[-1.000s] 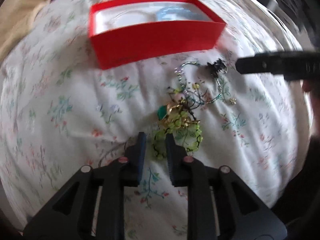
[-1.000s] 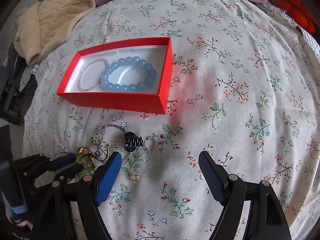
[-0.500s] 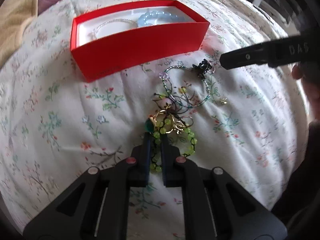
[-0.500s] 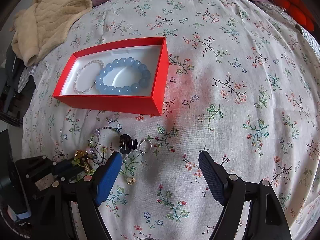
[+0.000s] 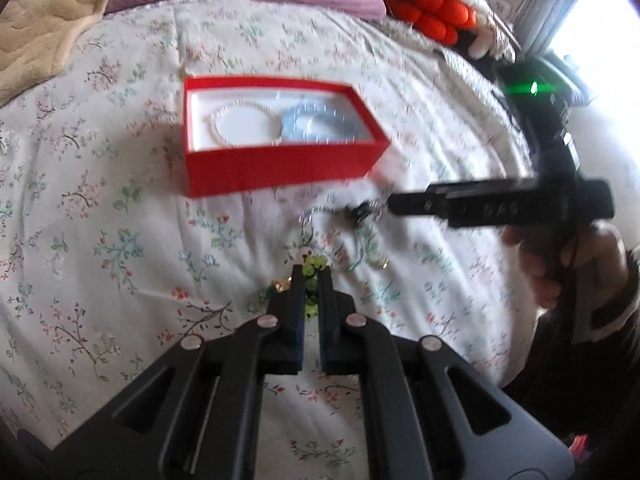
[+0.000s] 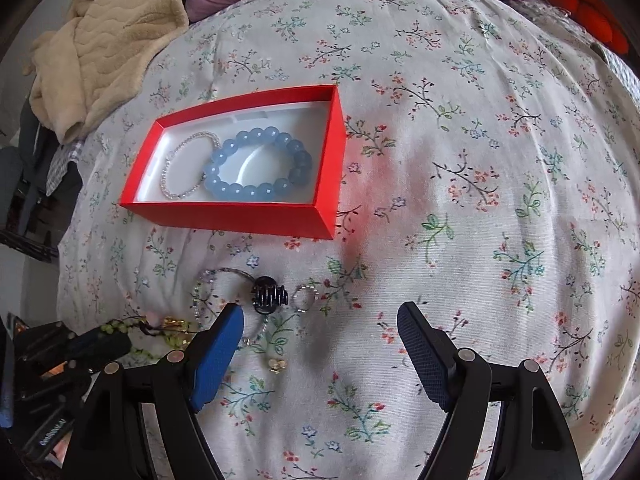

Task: Organize jewelry
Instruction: 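Lift the green bracelet with the left tool while the right tool grasps the black claw clip, then carry the green bracelet and black clip into the red box and release both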

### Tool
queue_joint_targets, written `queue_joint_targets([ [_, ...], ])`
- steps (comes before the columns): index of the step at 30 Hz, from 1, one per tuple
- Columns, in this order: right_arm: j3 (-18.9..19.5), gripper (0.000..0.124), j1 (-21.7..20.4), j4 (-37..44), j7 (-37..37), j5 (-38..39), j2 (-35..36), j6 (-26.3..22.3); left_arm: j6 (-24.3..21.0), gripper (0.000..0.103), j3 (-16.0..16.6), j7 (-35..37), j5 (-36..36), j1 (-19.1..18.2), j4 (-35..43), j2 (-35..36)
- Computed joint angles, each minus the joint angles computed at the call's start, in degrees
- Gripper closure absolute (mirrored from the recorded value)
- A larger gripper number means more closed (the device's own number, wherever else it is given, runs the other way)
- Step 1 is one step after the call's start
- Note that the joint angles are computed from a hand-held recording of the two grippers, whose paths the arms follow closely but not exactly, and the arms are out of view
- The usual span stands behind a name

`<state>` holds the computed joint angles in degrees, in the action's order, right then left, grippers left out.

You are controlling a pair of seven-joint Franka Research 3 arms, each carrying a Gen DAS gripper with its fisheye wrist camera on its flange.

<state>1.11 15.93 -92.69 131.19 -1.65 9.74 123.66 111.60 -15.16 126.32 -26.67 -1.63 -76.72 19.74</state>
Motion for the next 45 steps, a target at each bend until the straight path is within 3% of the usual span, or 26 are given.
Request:
queue_joint_targets([
  [5, 0.3, 0.045, 0.0, 0.19, -0.95, 1.78, 0.38, 1.65, 0.83, 0.097, -0.53, -0.32, -3.77, 0.83, 0.01, -0.89],
  [14, 0.36, 0.068, 0.62, 4.83, -2.64, 4.1, 4.7, 1.17, 4.34, 0.097, 0.68, -5.19, -0.81, -0.29, -0.1, -0.75],
  [23, -0.23, 0.081, 1.76, 9.28, -3.71, 3.83, 8.32, -1.15, 1.71, 0.097, 0.37, -7.69, 1.12, 0.23, 2.44, 1.23],
  [30, -0.44, 0.099, 1.54, 8.91, -4.05, 4.4, 8.35, -1.35, 0.25, 0.097, 1.14, -13.24, 5.7, -0.34, 6.09, 4.81],
  [36, -0.45, 0.1, 1.75, 8.29, -5.06, 3.72, 7.49, -0.35, -4.34, 0.097, 1.14, -17.02, 8.36, 0.19, 11.1, 8.58],
  [39, -0.46, 0.099, 1.8, 7.91, -5.02, 3.42, 6.94, 0.06, -6.44, 0.085, 0.6, -17.27, 7.94, 1.08, 12.59, 9.5],
  [41, -0.45, 0.1, 1.72, 7.13, -4.92, 3.41, 6.23, 0.55, -6.48, 0.069, 0.69, -16.92, 8.8, 1.03, 12.09, 9.1],
  [45, -0.37, 0.099, 1.36, 5.32, -4.8, 3.64, 4.75, 1.29, -6.44, 0.068, 1.45, -16.33, 12.66, -0.11, 9.99, 8.1],
])
